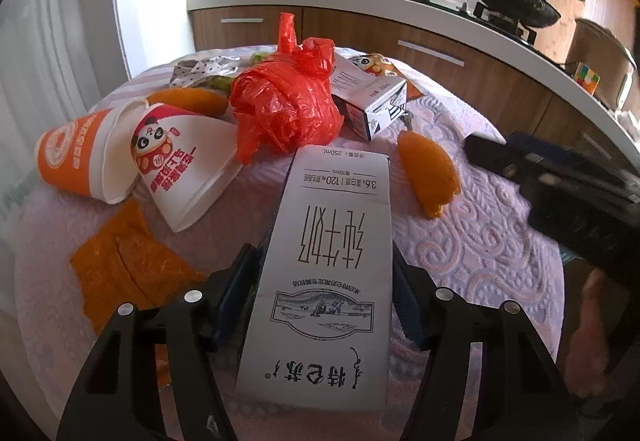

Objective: Collect trash
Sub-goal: 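Grasp the white milk carton with the left tool while the right tool grasps the orange half, then carry both items over the blue basket and open both tools to drop them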

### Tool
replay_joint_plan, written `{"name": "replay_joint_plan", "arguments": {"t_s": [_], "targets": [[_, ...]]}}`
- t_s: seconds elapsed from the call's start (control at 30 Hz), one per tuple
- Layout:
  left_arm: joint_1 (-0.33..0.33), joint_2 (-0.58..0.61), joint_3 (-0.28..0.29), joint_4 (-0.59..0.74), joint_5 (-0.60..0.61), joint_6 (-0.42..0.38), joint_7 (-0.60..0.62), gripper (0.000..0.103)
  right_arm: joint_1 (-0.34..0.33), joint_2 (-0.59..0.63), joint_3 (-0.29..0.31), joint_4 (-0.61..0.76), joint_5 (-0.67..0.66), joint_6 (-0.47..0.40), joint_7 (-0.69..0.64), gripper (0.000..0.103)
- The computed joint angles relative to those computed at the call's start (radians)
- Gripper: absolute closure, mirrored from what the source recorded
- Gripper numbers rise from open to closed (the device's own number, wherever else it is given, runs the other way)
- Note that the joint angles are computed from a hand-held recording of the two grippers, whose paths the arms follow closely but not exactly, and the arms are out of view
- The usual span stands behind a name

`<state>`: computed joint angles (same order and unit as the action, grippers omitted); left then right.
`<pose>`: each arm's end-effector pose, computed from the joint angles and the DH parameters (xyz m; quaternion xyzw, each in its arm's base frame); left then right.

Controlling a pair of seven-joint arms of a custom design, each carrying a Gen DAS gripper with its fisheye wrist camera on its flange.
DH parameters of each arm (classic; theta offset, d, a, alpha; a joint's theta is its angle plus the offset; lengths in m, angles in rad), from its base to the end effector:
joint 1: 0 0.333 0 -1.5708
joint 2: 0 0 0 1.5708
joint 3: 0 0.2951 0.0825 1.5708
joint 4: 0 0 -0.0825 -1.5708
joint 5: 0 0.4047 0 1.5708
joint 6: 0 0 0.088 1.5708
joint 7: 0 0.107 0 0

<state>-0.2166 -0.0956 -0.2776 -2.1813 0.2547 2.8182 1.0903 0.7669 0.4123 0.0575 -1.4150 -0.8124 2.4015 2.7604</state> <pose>0.5063 -0.2906 0.4825 -0.5773 0.7308 -0.3093 0.1923 0.5109 0.5336 0.5078 -0.6659 0.6164 -0.2631 0.3278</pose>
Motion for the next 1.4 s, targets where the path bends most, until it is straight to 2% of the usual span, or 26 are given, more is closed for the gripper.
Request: {"name": "replay_joint_plan", "arguments": {"t_s": [0.2, 0.3, 0.33, 0.37, 0.43, 0.53, 0.6, 0.67, 0.8, 1.03, 1.2, 1.4], "targets": [[0.014, -0.013, -0.001, -0.017, 0.013, 0.019, -0.057, 0.042, -0.009, 0.123, 0.007, 0.149, 0.111, -0.059, -0.097, 0.047], [0.013, -0.014, 0.0, -0.018, -0.004, 0.019, -0.047, 0.042, -0.032, 0.146, 0.009, 0.163, 0.195, -0.016, -0.124, 0.047], [0.016, -0.014, -0.002, -0.017, 0.004, 0.018, -0.053, 0.042, -0.029, 0.146, 0.004, 0.161, 0.205, -0.01, -0.128, 0.054], [0.017, -0.015, -0.005, -0.016, 0.012, 0.017, -0.059, 0.042, -0.031, 0.142, 0.004, 0.153, 0.215, 0.009, -0.14, 0.067], [0.021, -0.013, -0.008, -0.012, 0.029, 0.013, -0.072, 0.042, -0.034, 0.139, 0.007, 0.145, 0.238, 0.03, -0.172, 0.074], [0.023, -0.014, -0.013, -0.008, 0.062, 0.007, -0.1, 0.042, -0.022, 0.123, -0.005, 0.123, 0.234, 0.036, -0.177, 0.078], [0.015, -0.019, -0.008, -0.012, 0.038, 0.02, -0.086, 0.042, -0.023, 0.1, -0.007, 0.09, 0.235, 0.059, -0.171, 0.079], [0.011, -0.027, -0.011, -0.015, 0.026, 0.032, -0.081, 0.042, -0.016, 0.057, -0.016, 0.038, 0.21, 0.074, -0.137, 0.08], [0.023, -0.03, -0.046, 0.007, 0.12, 0.031, -0.145, 0.042, -0.019, -0.049, -0.026, -0.083, 0.128, 0.101, -0.037, 0.08], [-0.022, 0.017, -0.058, 0.093, 0.147, 0.037, -0.151, 0.042, -0.081, -0.225, 0.001, -0.272, -0.022, 0.128, 0.131, 0.08], [-0.095, 0.132, -0.051, 0.263, 0.215, -0.014, -0.144, 0.042, -0.162, -0.365, 0.031, -0.425, -0.088, 0.176, 0.24, 0.08], [-0.203, 0.319, -0.032, 0.506, 0.15, -0.069, -0.02, 0.042, -0.263, -0.512, 0.073, -0.587, -0.141, 0.154, 0.337, 0.08]]}}
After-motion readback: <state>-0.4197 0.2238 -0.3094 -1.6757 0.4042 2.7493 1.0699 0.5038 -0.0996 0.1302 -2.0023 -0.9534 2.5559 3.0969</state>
